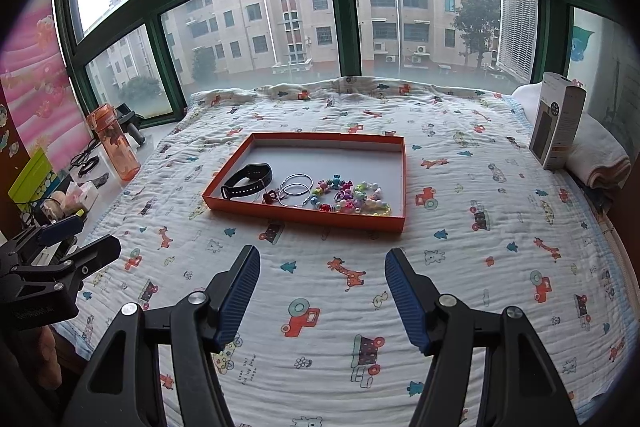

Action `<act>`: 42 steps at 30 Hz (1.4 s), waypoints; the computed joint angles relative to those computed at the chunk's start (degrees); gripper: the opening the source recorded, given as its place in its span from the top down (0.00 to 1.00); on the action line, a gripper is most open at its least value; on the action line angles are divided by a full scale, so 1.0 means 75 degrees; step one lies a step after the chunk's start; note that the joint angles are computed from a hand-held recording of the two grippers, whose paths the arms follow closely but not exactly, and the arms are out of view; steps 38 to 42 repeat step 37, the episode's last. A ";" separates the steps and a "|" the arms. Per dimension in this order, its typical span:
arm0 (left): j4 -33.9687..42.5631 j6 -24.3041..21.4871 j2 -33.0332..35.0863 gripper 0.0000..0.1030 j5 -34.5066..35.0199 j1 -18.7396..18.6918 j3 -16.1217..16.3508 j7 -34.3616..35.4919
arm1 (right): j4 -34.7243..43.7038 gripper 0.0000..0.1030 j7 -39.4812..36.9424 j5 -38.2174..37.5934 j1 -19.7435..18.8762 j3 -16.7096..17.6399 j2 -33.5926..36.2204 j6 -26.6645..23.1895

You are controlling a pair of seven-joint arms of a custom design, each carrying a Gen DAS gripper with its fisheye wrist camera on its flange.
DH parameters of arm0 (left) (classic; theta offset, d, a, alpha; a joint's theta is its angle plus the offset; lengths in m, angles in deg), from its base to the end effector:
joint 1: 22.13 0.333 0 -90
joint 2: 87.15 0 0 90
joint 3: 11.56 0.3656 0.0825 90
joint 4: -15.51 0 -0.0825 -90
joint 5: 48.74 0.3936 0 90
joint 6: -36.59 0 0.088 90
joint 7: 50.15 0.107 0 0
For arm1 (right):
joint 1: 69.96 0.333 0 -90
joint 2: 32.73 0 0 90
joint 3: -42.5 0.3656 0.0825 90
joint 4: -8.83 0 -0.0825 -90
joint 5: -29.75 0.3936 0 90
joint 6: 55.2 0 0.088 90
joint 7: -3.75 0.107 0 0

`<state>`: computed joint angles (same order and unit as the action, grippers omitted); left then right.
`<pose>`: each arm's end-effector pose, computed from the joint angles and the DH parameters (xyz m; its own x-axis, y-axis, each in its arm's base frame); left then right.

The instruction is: Organize jewelry

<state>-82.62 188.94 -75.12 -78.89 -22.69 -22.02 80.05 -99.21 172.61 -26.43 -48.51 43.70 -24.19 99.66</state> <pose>0.6820 -0.1055 0.5930 -0.4911 -0.8704 0.0340 -0.5966 0.3076 -0.7413 0.5923 0.2771 0.5370 -0.1567 -0.9810 -0.1147 -0.5998 0.1868 -0.7781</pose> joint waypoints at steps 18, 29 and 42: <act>-0.0101 0.0018 0.0001 0.00 -0.0023 0.0017 0.0003 0.0112 | -0.0009 0.31 0.0014 -0.0004 0.0001 -0.0008 -0.0003 0.0021; -0.0092 0.0025 0.0029 0.00 0.0032 0.0022 0.0023 0.0065 | -0.0010 0.31 0.0016 -0.0004 -0.0001 -0.0002 -0.0002 0.0041; -0.0096 0.0109 0.0040 0.00 -0.0052 0.0071 -0.0010 0.0181 | -0.0007 0.31 0.0015 0.0008 0.0004 -0.0004 0.0001 0.0036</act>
